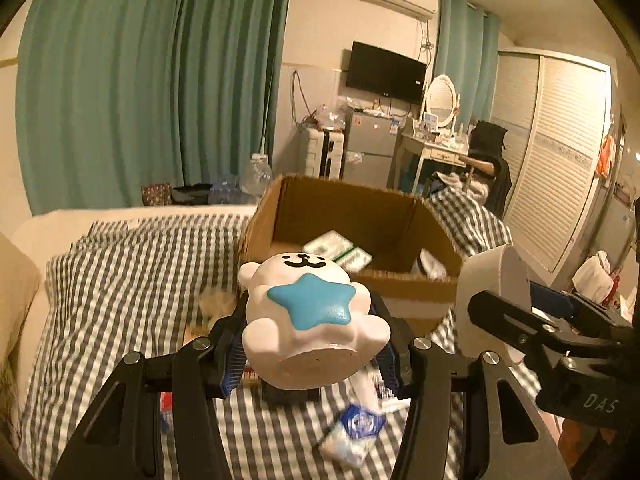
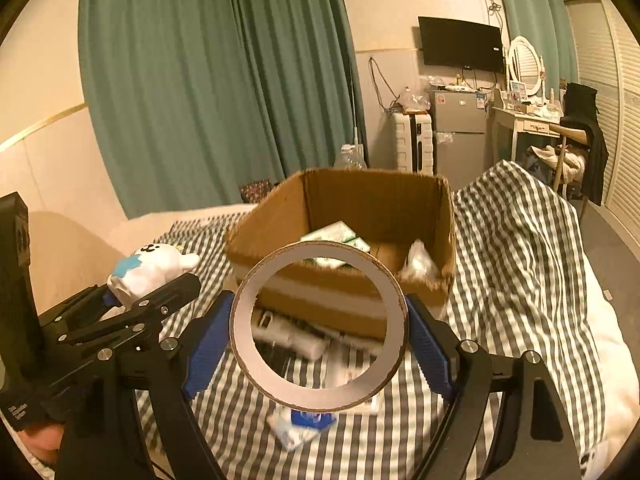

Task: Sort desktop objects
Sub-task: 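Carry the white toy and tape roll over the cardboard box, then open both tools to drop the toy and tape roll into the box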

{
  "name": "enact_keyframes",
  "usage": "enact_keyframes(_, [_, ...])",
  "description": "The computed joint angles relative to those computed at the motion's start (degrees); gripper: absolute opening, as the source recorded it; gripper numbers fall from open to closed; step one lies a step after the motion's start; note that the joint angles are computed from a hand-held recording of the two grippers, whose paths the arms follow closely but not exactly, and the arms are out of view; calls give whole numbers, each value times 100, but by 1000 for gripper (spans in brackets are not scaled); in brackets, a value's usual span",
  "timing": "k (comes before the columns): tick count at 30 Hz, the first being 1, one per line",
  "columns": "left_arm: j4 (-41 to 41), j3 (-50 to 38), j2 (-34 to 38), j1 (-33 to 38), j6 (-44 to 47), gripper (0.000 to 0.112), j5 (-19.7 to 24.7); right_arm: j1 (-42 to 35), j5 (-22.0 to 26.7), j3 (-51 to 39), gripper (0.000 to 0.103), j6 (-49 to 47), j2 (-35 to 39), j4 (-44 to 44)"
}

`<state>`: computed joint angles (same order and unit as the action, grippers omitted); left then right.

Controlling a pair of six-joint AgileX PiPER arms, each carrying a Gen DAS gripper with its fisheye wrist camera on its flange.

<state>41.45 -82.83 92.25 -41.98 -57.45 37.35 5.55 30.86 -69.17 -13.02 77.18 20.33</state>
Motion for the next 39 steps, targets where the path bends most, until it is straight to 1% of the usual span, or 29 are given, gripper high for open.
enact_keyframes(5, [-348, -887, 551, 239, 655, 55, -39, -115, -36, -634, 82, -77, 575, 179])
enact_keyframes(12, [-1203, -2317, 1589, 656, 1697, 55, -29, -232, -82, -1646, 82, 46, 1496, 265])
enact_keyframes(15, [-1473, -2982, 2115, 762, 2069, 55, 105, -251, -47, -2153, 82, 125, 2008, 211])
enact_keyframes(21, [-2001, -4164, 3071, 973, 2601, 55, 276, -380, -101, -2674, 82, 161, 2725, 238])
enact_keyframes(26, [-2420, -5594, 4032, 1096, 3056, 55, 725, -561, 125, -3171, 82, 20, 3221, 477])
enact_keyframes(29, [-2524, -6115, 4393, 1141, 3150, 55, 847, -599, 138, -3370, 82, 14, 3355, 474])
enact_keyframes(30, [-2510, -6049, 4389, 1155, 3120, 56, 871, -622, 168, -3444, 83, 2, 3391, 514])
enact_keyframes(31, [-2515, -6213, 4492, 1156, 3116, 58, 958, -631, 208, -3527, 83, 13, 3438, 520])
enact_keyframes(32, [-2494, -6348, 4577, 1166, 3043, 66, 1035, -647, 216, -3559, 84, -22, 3454, 560])
enact_keyframes(33, [-2397, -6253, 4536, 1160, 2890, 82, 1054, -646, 120, -3487, 92, 46, 3391, 488])
enact_keyframes(34, [-2226, -6057, 4448, 1147, 2655, 89, 974, -641, 7, -3393, 98, 74, 3329, 452])
enact_keyframes(35, [-2032, -5780, 4309, 1139, 2381, 94, 823, -656, -98, -3286, 98, 12, 3261, 510])
enact_keyframes(36, [-1927, -5329, 4071, 1155, 2179, 94, 573, -680, -129, -3238, 98, -50, 3222, 580])
enact_keyframes(37, [-1935, -5106, 3939, 1176, 2117, 94, 426, -691, -123, -3225, 98, -82, 3208, 624])
enact_keyframes(39, [-1873, -4948, 3806, 1177, 2019, 95, 447, -738, -149, -3125, 98, -166, 3134, 748])
